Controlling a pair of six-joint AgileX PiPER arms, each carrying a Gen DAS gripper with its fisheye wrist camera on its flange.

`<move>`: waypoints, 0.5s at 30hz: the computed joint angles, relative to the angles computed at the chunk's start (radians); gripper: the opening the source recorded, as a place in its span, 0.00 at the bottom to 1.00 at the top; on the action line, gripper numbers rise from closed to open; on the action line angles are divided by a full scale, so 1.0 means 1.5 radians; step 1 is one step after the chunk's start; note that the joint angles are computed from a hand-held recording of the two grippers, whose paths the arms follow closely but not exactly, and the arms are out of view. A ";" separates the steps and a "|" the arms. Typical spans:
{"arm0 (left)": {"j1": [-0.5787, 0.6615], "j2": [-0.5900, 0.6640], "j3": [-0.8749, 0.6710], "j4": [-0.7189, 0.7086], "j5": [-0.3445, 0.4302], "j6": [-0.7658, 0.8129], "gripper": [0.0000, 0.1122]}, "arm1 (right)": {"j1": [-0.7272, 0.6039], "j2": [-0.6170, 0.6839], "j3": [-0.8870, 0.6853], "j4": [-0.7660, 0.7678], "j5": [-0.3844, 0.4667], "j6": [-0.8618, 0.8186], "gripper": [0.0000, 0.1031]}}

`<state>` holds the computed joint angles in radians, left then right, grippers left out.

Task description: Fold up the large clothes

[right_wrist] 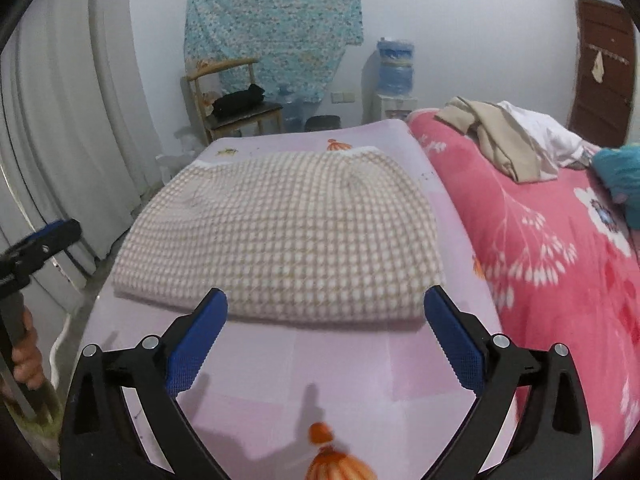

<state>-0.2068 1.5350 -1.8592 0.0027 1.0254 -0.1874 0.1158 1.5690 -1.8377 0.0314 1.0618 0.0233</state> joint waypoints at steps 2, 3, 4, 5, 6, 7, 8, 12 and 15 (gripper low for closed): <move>-0.035 -0.009 0.017 0.076 0.006 -0.063 0.87 | 0.024 -0.017 0.022 -0.034 -0.005 0.034 0.92; -0.044 -0.015 0.025 0.096 0.006 -0.076 0.87 | 0.032 -0.023 0.029 -0.051 -0.009 0.049 0.92; -0.054 -0.018 0.033 0.114 0.006 -0.088 0.87 | 0.043 -0.031 0.040 -0.074 -0.021 0.069 0.92; -0.071 -0.018 0.034 0.147 0.017 -0.112 0.87 | 0.055 -0.040 0.054 -0.098 -0.036 0.086 0.92; -0.086 -0.013 0.029 0.176 0.030 -0.131 0.87 | 0.064 -0.043 0.058 -0.118 -0.042 0.097 0.92; -0.106 -0.006 0.020 0.215 0.050 -0.153 0.87 | 0.077 -0.045 0.063 -0.143 -0.046 0.114 0.92; -0.123 0.000 0.014 0.246 0.067 -0.170 0.87 | 0.084 -0.046 0.065 -0.159 -0.049 0.124 0.92; -0.154 0.010 0.005 0.297 0.098 -0.203 0.87 | 0.112 -0.057 0.079 -0.205 -0.051 0.157 0.92; -0.169 0.020 -0.005 0.312 0.109 -0.198 0.87 | 0.132 -0.057 0.084 -0.249 -0.051 0.184 0.92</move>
